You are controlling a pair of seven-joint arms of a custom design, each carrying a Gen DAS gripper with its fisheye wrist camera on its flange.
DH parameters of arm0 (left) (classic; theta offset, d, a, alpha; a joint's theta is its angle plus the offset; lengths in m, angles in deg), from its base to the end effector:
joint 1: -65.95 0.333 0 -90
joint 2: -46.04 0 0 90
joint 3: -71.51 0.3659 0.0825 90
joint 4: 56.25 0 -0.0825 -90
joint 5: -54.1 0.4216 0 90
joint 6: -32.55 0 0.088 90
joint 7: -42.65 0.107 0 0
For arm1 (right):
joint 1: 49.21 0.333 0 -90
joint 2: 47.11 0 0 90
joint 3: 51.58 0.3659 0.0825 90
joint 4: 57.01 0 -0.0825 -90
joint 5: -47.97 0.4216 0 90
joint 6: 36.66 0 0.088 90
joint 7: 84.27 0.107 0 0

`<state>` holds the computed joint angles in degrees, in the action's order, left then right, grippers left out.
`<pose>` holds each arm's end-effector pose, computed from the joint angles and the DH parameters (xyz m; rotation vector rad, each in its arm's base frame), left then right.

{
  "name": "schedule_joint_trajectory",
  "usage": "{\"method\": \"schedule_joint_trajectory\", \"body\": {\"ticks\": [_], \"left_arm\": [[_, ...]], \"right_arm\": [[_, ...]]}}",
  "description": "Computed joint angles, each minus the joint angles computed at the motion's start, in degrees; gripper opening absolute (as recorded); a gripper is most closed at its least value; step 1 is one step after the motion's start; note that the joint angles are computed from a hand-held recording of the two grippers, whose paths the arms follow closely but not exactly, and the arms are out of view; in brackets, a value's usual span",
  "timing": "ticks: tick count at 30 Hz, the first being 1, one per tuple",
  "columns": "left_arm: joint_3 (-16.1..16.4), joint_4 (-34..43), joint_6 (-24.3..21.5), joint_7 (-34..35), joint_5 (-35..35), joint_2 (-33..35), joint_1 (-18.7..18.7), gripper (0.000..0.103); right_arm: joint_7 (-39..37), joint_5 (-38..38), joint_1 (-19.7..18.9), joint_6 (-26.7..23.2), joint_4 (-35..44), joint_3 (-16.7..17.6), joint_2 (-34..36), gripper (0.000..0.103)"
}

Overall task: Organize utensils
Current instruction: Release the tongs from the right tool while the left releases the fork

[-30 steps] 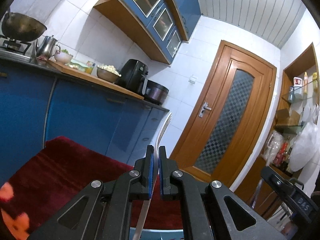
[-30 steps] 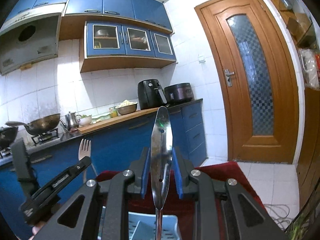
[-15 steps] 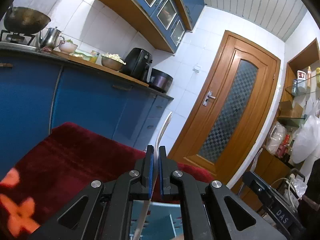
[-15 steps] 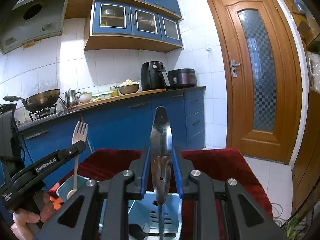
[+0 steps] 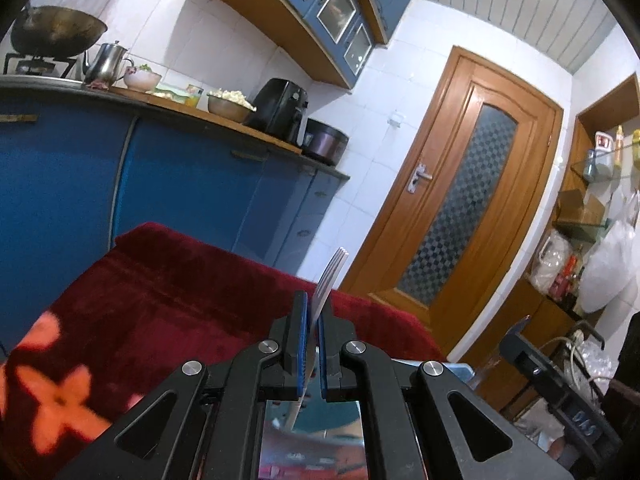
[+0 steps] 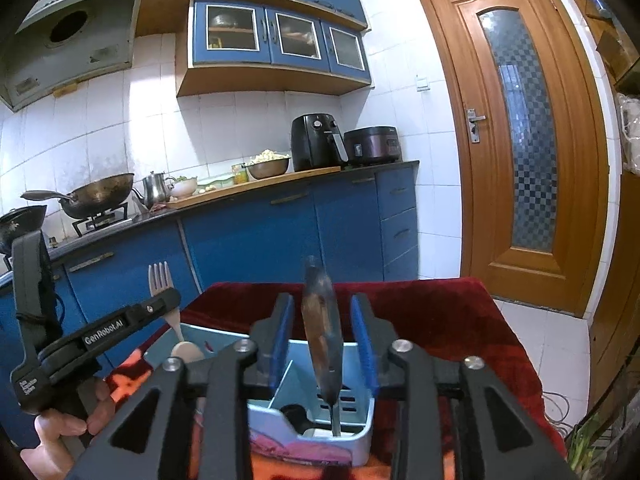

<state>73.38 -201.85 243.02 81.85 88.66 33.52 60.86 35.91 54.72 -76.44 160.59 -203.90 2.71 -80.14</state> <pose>0.4686 -0.0993 0.5266 -1.6274 1.4972 -1.5372 0.3963 0.2618 0.5521 -1.4065 1.3319 -0.8348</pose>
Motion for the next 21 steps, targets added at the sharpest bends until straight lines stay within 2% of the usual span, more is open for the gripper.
{"method": "schedule_joint_trajectory", "body": {"ticks": [5,7,11,16,18,19,21], "left_arm": [[4.37,-0.75,-3.66,-5.08,7.72,-3.23,-2.82,0.01],[7.72,-0.7,-5.19,-8.48,12.54,-4.68,-5.36,0.014],[13.62,-0.96,-8.16,-13.65,20.39,-7.81,-10.42,0.015],[23.29,-1.77,-13.99,-17.14,28.06,-12.81,-20.66,0.015],[27.45,-2.43,-18.4,-16.52,29.62,-15.82,-26.07,0.015],[29.79,-2.93,-22.1,-15.43,29.7,-18.1,-29.62,0.015],[32.37,-4.59,-27.39,-12.12,28.02,-22.24,-33.91,0.015]], "right_arm": [[0.34,0.38,5.4,-0.35,-1.71,-4.23,-1.19,0.039],[0.56,0.49,7.28,-0.96,-2.31,-5.61,-2.03,0.039],[1.87,0.04,9.89,-2.74,-3.33,-7.31,-4.08,0.039],[4.11,-1.79,12.71,-4.65,-4.76,-9.17,-6.59,0.039],[5.16,-2.67,14.22,-5.99,-5.41,-10.16,-7.72,0.039],[5.81,-3.17,15.16,-6.87,-5.75,-10.73,-8.29,0.039],[7.1,-4.35,16.61,-8.3,-6.26,-11.72,-9.18,0.039]]}}
